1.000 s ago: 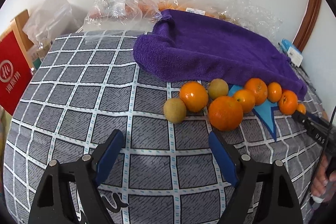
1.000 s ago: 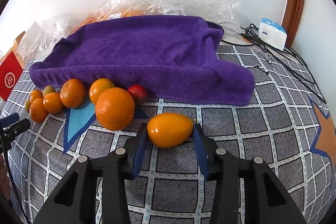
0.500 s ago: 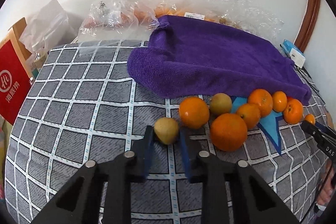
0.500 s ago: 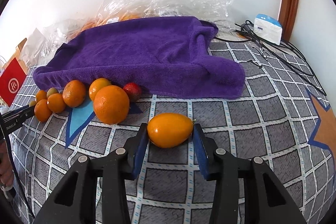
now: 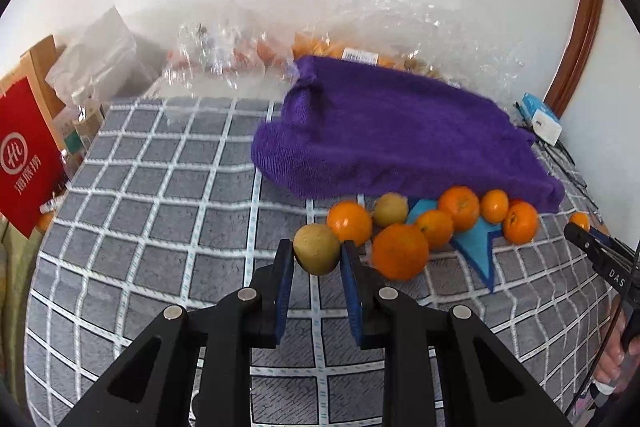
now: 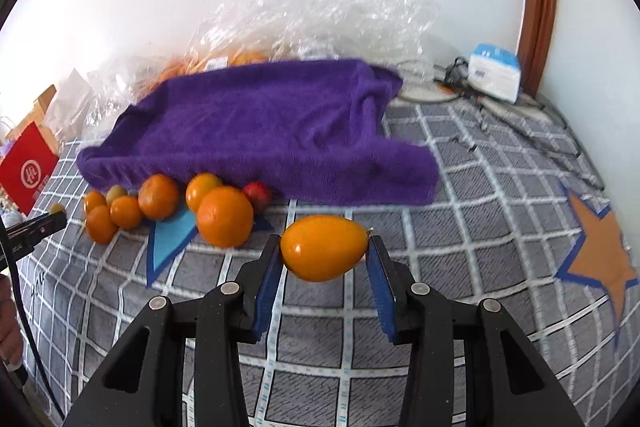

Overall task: Organize fruits
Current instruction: 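Carry both fruits onto the purple towel and open both tools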

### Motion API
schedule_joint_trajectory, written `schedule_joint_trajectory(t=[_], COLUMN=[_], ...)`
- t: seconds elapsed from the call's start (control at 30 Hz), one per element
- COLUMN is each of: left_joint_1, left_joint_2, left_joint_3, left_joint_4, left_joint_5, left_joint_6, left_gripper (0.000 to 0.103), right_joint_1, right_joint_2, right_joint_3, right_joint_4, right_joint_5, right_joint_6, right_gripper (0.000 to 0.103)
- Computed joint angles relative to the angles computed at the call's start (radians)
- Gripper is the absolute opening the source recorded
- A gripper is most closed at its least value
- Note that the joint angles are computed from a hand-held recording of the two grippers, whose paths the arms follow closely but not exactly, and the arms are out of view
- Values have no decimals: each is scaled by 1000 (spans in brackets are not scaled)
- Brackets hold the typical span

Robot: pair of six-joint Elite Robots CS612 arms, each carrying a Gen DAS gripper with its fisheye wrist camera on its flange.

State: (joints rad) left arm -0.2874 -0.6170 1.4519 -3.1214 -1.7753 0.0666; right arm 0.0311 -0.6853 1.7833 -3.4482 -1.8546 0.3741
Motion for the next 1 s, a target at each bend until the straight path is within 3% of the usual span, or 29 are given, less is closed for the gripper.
schedule_joint_trajectory(t=[0.3,0.5,0.8,1.0], left_joint_1=[-4,-18,-46,-60], left_joint_2=[-22,-6,78,155], left_joint_3=[-55,-145,-341,-475], left_joint_4=[17,25,102,190], left_joint_5=[-3,26,35,40], left_joint_6=[-29,-30,-58,-78], left_gripper=[23,23,23,23], right_joint_1=[-18,-26,-51,-76], right_joint_2=[-40,-34,32,74], right_joint_3=[-60,-151,-310,-371], right_joint_4=[14,33,88,135], right_joint_5=[19,46,110,123], right_joint_6=[-22,-60,-108,-87], right_gripper=[42,42,42,42])
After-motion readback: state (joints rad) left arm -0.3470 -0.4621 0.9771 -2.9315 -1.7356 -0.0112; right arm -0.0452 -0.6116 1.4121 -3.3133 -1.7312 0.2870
